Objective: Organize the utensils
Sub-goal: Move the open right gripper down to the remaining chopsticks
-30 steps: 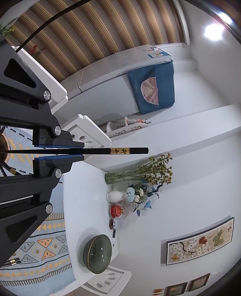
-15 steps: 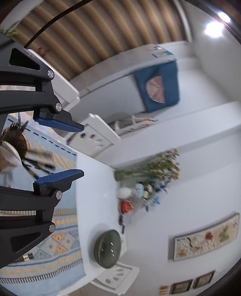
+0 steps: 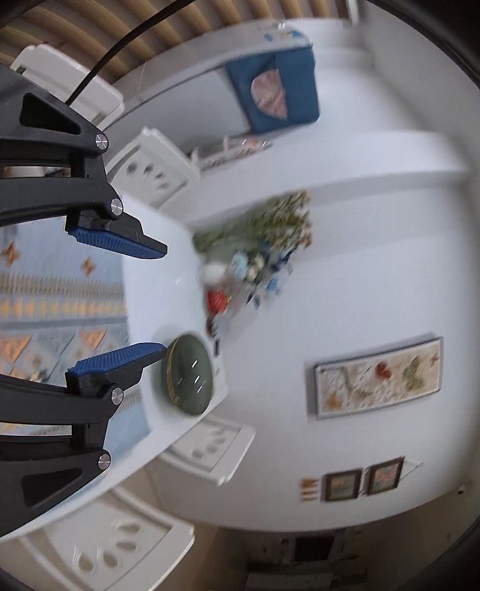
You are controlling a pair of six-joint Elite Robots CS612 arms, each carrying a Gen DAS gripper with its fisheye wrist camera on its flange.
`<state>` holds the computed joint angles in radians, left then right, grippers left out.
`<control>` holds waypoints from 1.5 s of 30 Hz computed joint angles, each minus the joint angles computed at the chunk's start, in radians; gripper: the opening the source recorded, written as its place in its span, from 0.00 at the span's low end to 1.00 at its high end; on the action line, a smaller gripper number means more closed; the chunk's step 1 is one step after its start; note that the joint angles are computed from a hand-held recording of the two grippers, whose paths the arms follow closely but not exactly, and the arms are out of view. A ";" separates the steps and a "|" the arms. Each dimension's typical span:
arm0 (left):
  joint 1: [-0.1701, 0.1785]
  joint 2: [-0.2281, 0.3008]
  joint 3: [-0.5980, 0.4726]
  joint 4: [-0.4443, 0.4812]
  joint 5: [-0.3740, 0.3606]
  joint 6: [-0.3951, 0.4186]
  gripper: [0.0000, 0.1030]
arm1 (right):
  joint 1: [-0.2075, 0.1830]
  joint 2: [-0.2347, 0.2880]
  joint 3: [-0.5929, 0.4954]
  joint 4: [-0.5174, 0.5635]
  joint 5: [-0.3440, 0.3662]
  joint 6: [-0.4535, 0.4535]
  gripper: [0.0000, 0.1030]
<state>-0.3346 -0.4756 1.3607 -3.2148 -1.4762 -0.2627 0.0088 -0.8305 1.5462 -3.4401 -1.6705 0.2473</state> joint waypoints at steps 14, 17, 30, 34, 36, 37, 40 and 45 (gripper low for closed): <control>0.002 0.002 -0.001 0.001 0.002 0.005 0.90 | -0.091 0.000 0.011 0.400 0.163 0.028 0.44; 0.002 0.002 -0.001 0.001 0.002 0.004 0.90 | -0.101 0.037 -0.025 0.519 0.189 0.035 0.36; 0.002 0.004 -0.003 0.003 0.002 0.004 0.91 | -0.146 0.172 -0.157 0.826 0.287 -0.027 0.20; 0.001 0.005 -0.004 0.004 0.004 0.005 0.91 | -0.145 0.187 -0.175 0.843 0.258 -0.039 0.17; 0.001 0.005 -0.004 0.004 0.004 0.005 0.91 | -0.144 0.193 -0.184 0.855 0.252 -0.046 0.16; 0.001 0.005 -0.004 0.004 0.004 0.005 0.91 | -0.144 0.196 -0.188 0.865 0.246 -0.054 0.16; 0.002 0.007 -0.007 0.009 0.003 0.007 0.91 | -0.142 0.201 -0.196 0.875 0.243 -0.075 0.16; 0.002 0.008 -0.010 0.013 0.003 0.008 0.91 | -0.142 0.203 -0.202 0.885 0.241 -0.081 0.16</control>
<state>-0.3322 -0.4680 1.3510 -3.2021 -1.4737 -0.2545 -0.1332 -0.6272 1.3443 -2.5553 -1.4297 0.1664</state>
